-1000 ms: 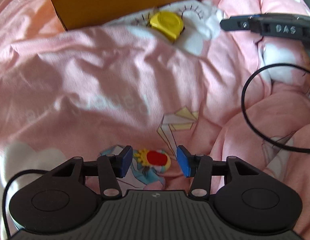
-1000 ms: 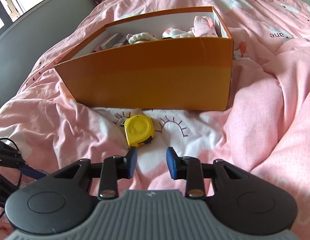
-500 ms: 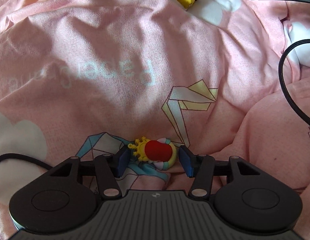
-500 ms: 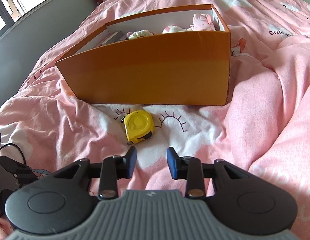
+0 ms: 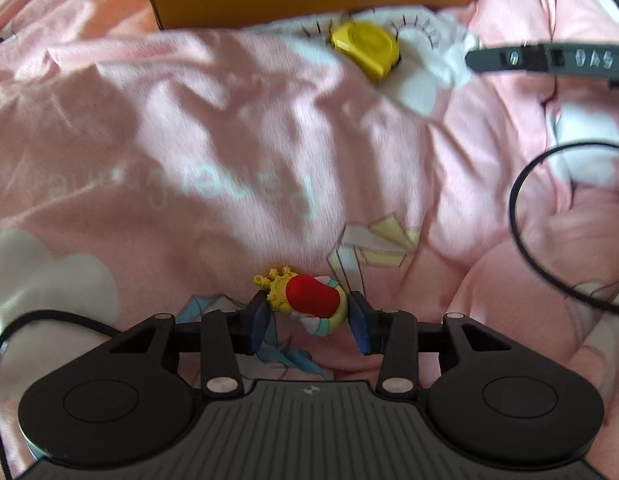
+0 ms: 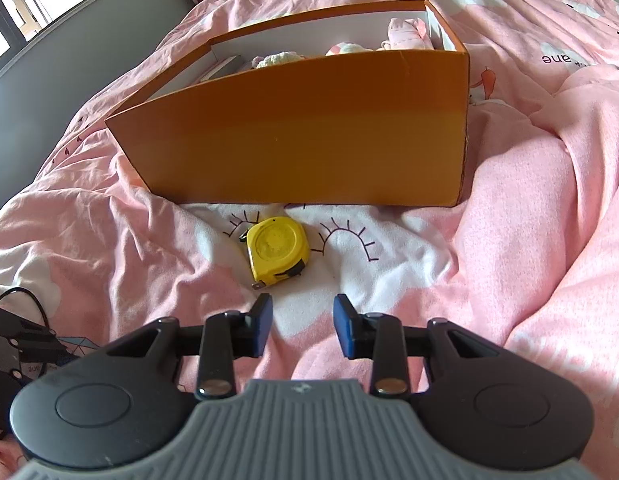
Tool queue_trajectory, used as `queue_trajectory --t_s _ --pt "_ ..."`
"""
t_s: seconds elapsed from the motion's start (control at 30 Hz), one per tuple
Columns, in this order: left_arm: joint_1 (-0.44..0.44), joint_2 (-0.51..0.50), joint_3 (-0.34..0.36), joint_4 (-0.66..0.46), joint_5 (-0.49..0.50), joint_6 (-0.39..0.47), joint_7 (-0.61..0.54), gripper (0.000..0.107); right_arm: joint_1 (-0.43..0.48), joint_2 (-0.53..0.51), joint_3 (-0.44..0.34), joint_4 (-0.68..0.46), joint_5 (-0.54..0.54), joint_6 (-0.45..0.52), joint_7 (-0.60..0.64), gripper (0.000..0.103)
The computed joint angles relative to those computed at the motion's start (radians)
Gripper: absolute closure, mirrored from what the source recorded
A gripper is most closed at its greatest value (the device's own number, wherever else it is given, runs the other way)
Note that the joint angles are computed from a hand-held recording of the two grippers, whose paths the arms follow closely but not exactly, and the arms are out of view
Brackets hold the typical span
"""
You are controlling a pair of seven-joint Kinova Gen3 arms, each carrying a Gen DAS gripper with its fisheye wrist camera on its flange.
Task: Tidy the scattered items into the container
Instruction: 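Grasp red-yellow figure with left tool while right tool grasps yellow tape measure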
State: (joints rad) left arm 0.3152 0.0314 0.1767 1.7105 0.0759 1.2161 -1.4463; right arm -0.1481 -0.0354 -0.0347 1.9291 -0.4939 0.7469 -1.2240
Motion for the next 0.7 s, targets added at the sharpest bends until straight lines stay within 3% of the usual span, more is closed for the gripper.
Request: queue_trajectory --t_s 0.1,0.23,0.33,0.47,0.6,0.7 --pt "0.008 -0.042 -0.044 0.010 0.013 -0.039 -0.007 0.059 0.000 0.006 0.002 0.001 -0.027 -0.007 0.025 0.066" --pt "-0.017 -0.062 -0.040 -0.002 0.007 -0.092 0.022 0.059 -0.006 0.015 -0.005 0.003 -0.062 -0.030 0.071 0.066" --pt "0.018 -0.005 -0.007 -0.026 -0.047 -0.181 0.120 0.059 -0.015 0.026 -0.016 0.008 -0.083 -0.066 0.113 0.066" --pt "0.042 0.047 -0.016 -0.027 -0.088 -0.291 0.177 0.059 -0.035 0.052 -0.039 0.010 -0.059 -0.127 0.130 0.066" --pt "0.052 0.082 -0.031 -0.019 -0.086 -0.347 0.215 0.059 -0.043 0.100 -0.057 -0.008 -0.033 -0.156 0.115 0.055" --pt "0.054 0.094 -0.037 -0.008 -0.083 -0.372 0.225 0.059 -0.043 0.133 -0.073 -0.022 -0.026 -0.168 0.112 0.052"
